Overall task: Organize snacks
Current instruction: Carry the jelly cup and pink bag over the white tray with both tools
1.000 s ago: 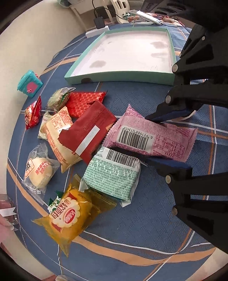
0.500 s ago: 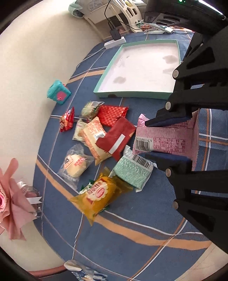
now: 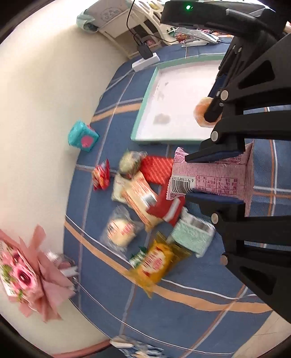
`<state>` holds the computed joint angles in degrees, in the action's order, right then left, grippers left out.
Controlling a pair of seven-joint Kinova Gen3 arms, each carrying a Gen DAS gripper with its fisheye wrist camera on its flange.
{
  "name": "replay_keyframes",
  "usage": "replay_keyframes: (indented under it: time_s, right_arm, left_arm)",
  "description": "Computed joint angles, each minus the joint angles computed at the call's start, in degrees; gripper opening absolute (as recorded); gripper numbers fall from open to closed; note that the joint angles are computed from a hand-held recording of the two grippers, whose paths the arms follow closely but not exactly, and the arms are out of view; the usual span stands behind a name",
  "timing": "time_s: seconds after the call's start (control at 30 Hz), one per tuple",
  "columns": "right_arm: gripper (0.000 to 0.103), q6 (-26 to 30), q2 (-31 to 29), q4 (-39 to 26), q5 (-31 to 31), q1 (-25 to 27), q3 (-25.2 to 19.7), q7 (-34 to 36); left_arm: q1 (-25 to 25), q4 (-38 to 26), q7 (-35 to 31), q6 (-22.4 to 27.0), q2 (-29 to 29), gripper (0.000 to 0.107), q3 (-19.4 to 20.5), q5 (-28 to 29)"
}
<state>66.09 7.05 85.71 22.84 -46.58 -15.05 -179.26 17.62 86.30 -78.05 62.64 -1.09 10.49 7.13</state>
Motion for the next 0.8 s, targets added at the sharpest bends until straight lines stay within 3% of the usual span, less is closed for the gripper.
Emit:
replay_keyframes:
  time_s: [0.23, 0.47, 0.6, 0.8]
  right_arm:
    - [0.041, 10.7, -3.32, 3.69, 6.79, 1.45, 0.33, -11.73]
    - [0.041, 10.33, -6.53, 9.0, 8.47, 6.83, -0.49, -16.31]
    - [0.041, 6.83, -7.82, 12.81, 10.26, 9.46, -0.67, -17.88]
    - [0.041, 9.19, -7.01, 14.08, 12.28, 11.55, -0.56, -19.5]
  left_arm:
    - [5.24, -6.96, 1.39, -2.34, 6.89, 0.028, 2.92, -0.9]
    - [10.98, -10.99, 3.18, -6.02, 14.21, 0.028, 3.05, -3.1]
    - [14.02, -12.63, 4.26, -8.0, 17.18, 0.028, 2.37, -5.18]
    - [16.47, -15.09, 5.46, -8.59, 20.91, 0.028, 1.24, -7.32]
